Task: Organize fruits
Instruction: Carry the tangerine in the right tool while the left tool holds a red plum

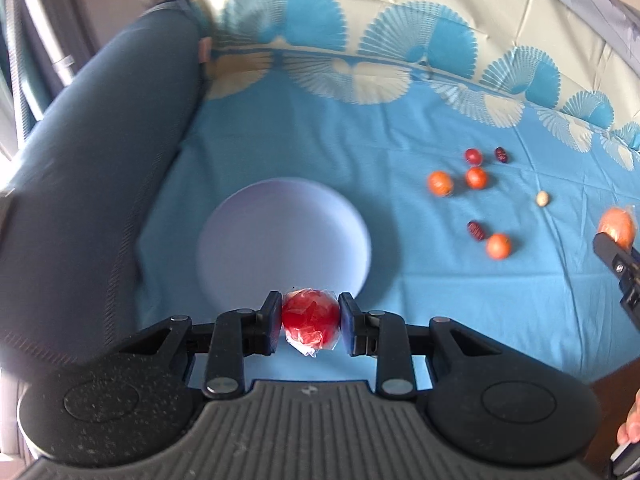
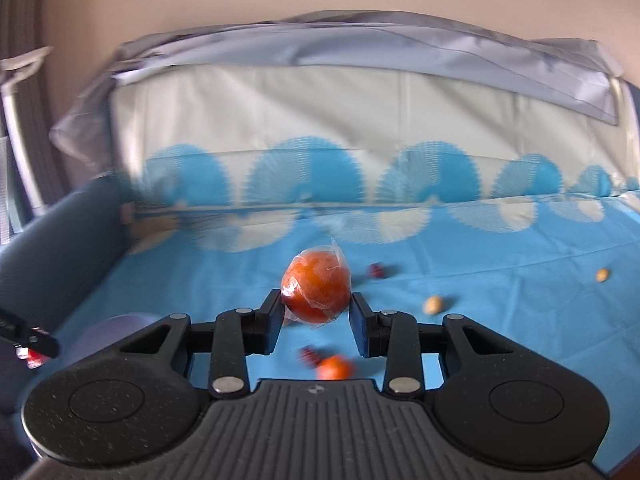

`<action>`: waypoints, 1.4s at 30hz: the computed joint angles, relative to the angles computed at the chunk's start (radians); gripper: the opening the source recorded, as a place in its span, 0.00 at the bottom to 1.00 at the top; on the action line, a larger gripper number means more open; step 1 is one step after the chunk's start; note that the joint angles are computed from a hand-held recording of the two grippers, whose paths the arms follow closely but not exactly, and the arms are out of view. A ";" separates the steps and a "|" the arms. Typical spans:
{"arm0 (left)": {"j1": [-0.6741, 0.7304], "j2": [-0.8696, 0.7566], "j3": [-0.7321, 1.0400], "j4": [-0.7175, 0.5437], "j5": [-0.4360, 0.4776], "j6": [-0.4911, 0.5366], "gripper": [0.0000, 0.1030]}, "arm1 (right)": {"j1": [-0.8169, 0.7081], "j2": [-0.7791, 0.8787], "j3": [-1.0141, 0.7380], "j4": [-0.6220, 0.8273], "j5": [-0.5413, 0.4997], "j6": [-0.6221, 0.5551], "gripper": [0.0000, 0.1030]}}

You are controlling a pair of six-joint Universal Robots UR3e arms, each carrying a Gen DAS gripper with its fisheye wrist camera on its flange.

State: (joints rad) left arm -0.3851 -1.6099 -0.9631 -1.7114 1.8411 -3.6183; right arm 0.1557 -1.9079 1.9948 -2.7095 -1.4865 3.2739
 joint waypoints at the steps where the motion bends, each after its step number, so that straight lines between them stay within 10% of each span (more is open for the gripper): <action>1: 0.007 0.056 -0.047 -0.008 0.001 0.001 0.32 | 0.053 -0.010 -0.013 0.025 -0.025 0.021 0.36; 17: 0.163 0.634 -0.424 -0.146 -0.079 0.078 0.32 | 0.743 0.151 -0.311 0.308 -0.362 0.293 0.36; 42: 0.357 0.506 -0.518 0.152 -0.247 0.256 0.32 | 0.642 0.320 -0.415 0.287 -0.278 0.197 0.36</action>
State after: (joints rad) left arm -0.0282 -1.1040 -1.4813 -1.5592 1.5942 -3.3622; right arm 0.7977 -1.5878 1.5798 -2.4221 -1.7647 3.4713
